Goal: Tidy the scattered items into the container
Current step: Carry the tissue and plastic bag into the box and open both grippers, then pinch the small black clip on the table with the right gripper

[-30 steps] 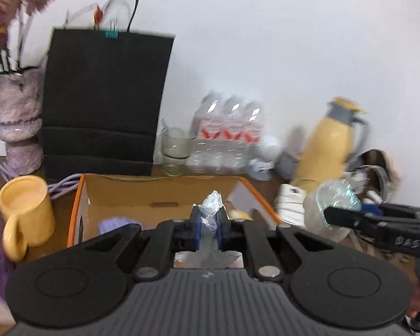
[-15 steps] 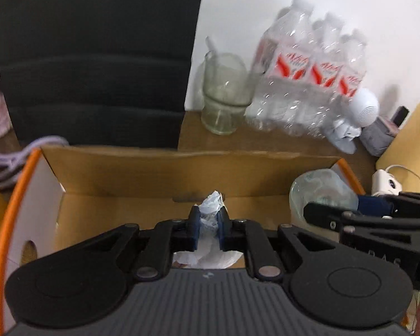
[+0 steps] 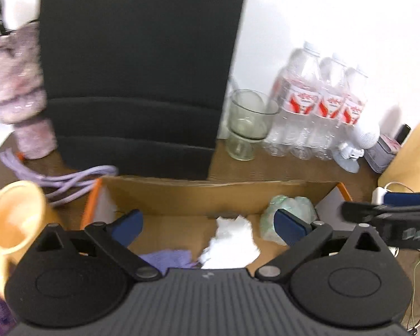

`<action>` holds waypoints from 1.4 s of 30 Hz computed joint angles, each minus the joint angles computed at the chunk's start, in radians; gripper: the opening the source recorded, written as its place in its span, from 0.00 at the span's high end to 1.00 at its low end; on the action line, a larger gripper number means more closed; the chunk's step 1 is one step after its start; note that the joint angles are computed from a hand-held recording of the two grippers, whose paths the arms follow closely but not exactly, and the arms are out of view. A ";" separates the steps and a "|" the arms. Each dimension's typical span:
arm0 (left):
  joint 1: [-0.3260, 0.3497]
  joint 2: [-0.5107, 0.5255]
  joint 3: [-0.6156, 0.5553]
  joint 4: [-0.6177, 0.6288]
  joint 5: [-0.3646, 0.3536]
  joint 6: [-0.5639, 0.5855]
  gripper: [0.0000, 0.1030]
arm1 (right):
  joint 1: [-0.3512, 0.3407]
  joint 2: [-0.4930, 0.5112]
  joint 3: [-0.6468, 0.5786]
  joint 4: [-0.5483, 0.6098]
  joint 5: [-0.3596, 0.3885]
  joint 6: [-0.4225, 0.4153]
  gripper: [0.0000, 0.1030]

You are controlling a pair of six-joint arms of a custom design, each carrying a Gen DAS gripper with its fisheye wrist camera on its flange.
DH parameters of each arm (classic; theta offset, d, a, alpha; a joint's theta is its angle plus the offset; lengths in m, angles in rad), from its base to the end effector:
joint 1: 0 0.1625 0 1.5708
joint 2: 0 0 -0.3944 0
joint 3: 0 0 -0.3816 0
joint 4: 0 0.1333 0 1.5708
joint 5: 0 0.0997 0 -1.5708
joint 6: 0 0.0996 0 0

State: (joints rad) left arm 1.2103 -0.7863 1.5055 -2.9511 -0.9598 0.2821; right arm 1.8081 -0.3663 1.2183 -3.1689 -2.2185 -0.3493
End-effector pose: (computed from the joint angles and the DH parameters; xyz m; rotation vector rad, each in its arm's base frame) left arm -0.0668 -0.7170 0.1871 0.5175 2.3871 -0.8626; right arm 0.2467 -0.7085 0.0259 0.3799 -2.3148 0.8651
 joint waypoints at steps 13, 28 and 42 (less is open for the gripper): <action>-0.015 -0.183 0.429 -0.727 -0.097 0.400 0.00 | 0.064 -0.056 0.380 -0.635 0.166 -0.235 0.10; 0.061 -0.495 0.894 -0.698 -0.274 0.400 0.00 | 0.113 -0.058 0.825 -0.905 0.131 -0.261 0.14; 0.229 -0.509 0.887 -0.459 -0.516 0.603 0.01 | 0.122 0.149 0.920 -1.084 0.041 -0.088 0.52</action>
